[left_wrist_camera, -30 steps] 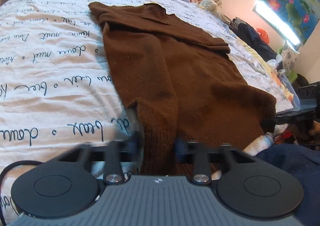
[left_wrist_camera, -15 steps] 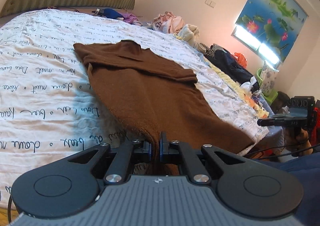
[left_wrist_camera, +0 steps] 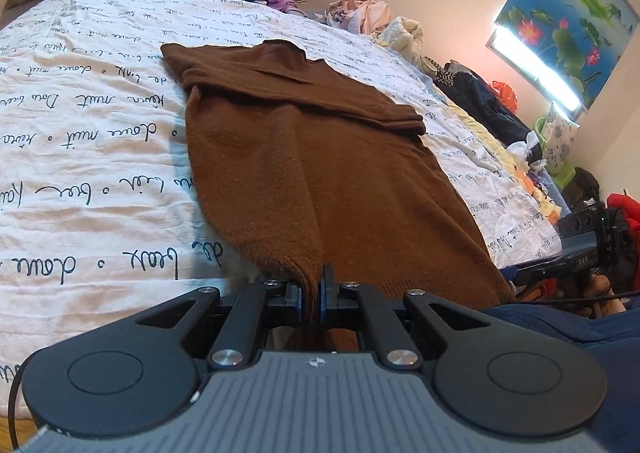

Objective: Fold small clothes
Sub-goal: 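Lift the hem with both grippers and fold it over toward the collar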

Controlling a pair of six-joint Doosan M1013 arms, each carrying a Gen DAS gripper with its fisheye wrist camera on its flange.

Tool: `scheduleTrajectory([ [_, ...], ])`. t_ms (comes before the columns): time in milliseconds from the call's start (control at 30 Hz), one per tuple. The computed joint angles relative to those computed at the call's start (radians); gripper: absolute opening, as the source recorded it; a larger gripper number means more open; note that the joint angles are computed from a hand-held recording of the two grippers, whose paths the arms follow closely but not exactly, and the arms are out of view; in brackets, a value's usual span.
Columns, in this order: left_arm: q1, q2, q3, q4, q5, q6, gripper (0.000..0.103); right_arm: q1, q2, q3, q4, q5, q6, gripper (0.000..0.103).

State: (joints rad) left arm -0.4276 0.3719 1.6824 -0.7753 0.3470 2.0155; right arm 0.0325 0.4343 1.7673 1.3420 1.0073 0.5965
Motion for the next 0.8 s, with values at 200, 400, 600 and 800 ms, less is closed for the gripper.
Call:
scheduleTrajectory([
  [200,-0.003,-0.007,0.011,0.01,-0.028,-0.022,0.007,0.039,-0.022,-0.019,-0.124,-0.084,0.054,0.007],
  [400,0.005,-0.04,0.039,-0.262,-0.052,0.228,0.007,-0.007,-0.091,0.04,0.04,-0.045,-0.176,0.007],
  [600,0.016,-0.002,-0.007,-0.221,0.004,0.164,0.007,-0.034,-0.056,0.044,0.191,0.0,-0.167,0.007],
  [800,0.027,0.025,-0.101,-0.156,0.027,0.09,0.007,-0.018,-0.027,-0.018,0.249,-0.008,-0.148,0.007],
])
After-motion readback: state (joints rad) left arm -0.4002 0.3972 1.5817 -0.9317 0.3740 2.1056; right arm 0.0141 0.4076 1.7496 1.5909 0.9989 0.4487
